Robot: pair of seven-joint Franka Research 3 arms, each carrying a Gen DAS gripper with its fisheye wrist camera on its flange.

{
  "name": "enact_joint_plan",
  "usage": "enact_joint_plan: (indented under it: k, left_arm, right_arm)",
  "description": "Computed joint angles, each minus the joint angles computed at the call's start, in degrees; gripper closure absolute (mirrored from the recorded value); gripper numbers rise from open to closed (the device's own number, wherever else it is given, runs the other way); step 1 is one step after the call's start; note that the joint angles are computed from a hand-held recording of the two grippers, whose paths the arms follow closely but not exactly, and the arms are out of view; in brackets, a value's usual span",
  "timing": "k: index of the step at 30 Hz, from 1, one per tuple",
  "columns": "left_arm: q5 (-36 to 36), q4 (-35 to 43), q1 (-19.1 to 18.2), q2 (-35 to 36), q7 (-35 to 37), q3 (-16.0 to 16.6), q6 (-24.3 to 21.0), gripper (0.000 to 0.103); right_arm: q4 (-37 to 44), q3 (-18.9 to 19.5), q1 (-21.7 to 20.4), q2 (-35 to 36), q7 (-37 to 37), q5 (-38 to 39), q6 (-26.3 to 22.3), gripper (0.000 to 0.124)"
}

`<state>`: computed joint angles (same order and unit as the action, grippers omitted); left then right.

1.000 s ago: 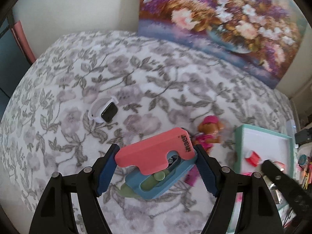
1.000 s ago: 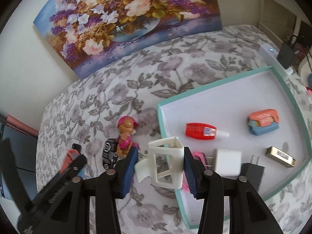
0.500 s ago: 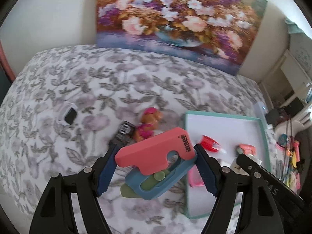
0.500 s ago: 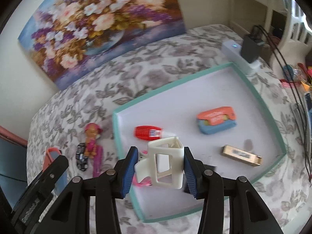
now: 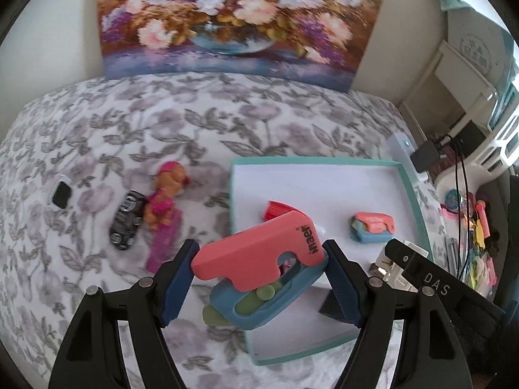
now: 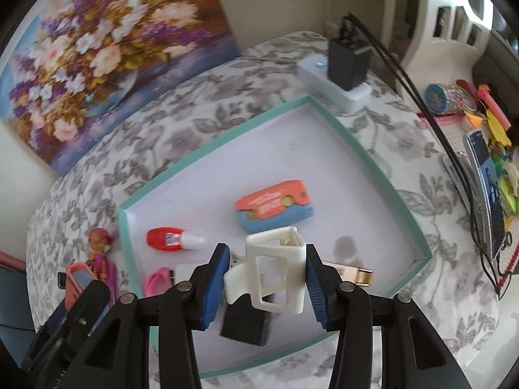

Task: Organize rigid objects
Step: 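Carry white frame with right tool while left tool carries pink toy to tray, then open right tool releasing white frame while left tool releases pink toy in tray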

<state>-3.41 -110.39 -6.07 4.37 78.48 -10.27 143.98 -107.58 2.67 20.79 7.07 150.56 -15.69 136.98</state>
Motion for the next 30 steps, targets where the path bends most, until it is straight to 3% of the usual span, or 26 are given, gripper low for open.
enact_joint_plan:
  k: [12,30]
  left_arm:
    - [-0.58,2.95,-0.49,4.84,-0.68,-1.25,-0.65,0.025]
    - [-0.76,4.29,-0.35,6.58,-0.05,-1.65,-2.12,0.025]
  right_arm:
    - [-2.97,-0.22,-1.59,-1.30,0.42,0.89,0.35,0.075]
    - [-1.07,-0.26,-0.73,0.47,-1.50,1.53,-0.61,0.075]
